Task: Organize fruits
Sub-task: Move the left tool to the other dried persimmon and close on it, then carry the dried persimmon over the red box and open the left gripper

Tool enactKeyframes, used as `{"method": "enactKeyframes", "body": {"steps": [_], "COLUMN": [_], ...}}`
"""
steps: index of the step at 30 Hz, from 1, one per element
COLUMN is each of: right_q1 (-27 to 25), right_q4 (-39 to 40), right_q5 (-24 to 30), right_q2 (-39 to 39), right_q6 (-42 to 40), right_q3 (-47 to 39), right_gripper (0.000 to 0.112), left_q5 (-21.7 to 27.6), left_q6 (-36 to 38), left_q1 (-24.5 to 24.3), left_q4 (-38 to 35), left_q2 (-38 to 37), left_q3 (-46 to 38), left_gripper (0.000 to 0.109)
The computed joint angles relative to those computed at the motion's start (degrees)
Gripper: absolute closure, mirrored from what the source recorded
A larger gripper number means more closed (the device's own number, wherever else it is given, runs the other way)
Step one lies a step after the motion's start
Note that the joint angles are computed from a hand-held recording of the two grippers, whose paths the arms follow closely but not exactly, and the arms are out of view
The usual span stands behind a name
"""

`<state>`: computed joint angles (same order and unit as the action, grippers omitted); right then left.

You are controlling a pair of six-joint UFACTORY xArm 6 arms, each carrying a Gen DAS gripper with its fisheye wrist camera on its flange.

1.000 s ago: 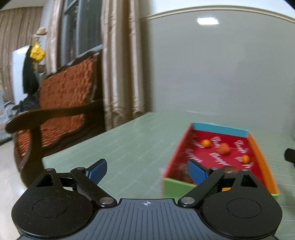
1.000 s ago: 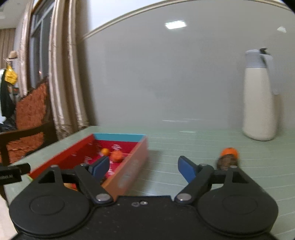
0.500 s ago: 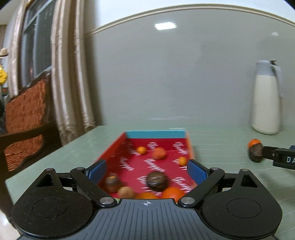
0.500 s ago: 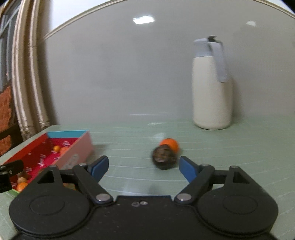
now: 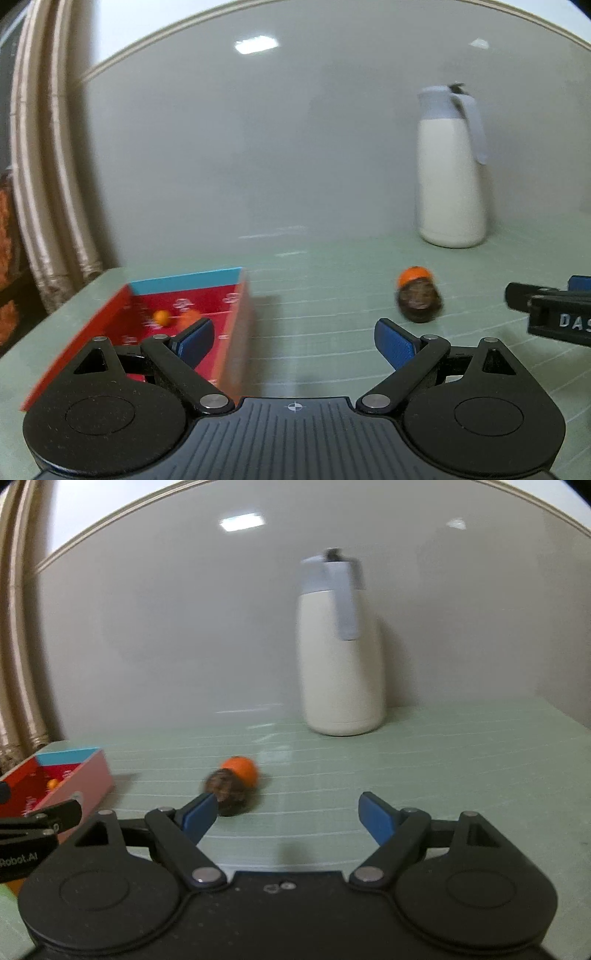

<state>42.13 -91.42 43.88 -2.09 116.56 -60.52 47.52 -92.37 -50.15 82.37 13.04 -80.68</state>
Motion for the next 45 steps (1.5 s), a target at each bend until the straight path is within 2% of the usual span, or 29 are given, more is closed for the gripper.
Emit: {"method": "enactKeyframes", "body": {"steps": [5,9,16,20,25,28,34,38,42,45], "right_q1": [0.58,0.11,0.21,-0.06,-0.94,-0.74,-0.20,2.42,3.07,2.63], "right_q4": [0.68,0.34,1.09,1.46,1.43,1.88,1.80,1.64,1.69,1.78], "right_q5": [7.17,8.65,11.10,11.72,11.17,11.56,13.51,19.59,21.66,20.54], "right_q2": [-4.21,-7.33,-10.32,-11.75,-12.36,-12.79,-12.71,-12.82,-12.92,-13.05], "right_q6": [3.37,6.69,6.85,7.36,7.68,7.43,7.98,9.52,10.66,10.82], "right_q3": [5.02,8.22,11.28,12.75,13.53,13.92,13.87,14.15,14.46,14.63], "right_gripper": [0.029,0.029,0.026,0.024,0.024,0.024,0.024,0.024,0.024,0.024], "left_q5": [-2.45,-4.27,-6.46,-7.29,-6.15,-5.45,-5.05,-4.50,-4.47,-4.53], "left_q6": [5.22,9.99,19.77,26.99,32.20,35.66,37.31,37.08,36.91,36.19], "left_q1": [0.42,0.96,1.44,1.91,2.34,2.49,2.48,2.56,2.53,2.47], "left_q4": [-3.62,-7.41,-14.68,-21.87,-28.21,-31.64,-32.83,-32.80,-32.86,-32.33], "left_q2": [6.20,10.86,20.91,26.47,31.95,35.47,36.80,37.23,37.24,37.24], "left_q3": [-7.49,-13.59,-26.94,-34.71,-42.89,-48.05,-49.84,-50.49,-50.51,-50.41], "left_gripper": [0.016,0.016,0.017,0.029,0.030,0.037,0.045,0.062,0.063,0.063]}}
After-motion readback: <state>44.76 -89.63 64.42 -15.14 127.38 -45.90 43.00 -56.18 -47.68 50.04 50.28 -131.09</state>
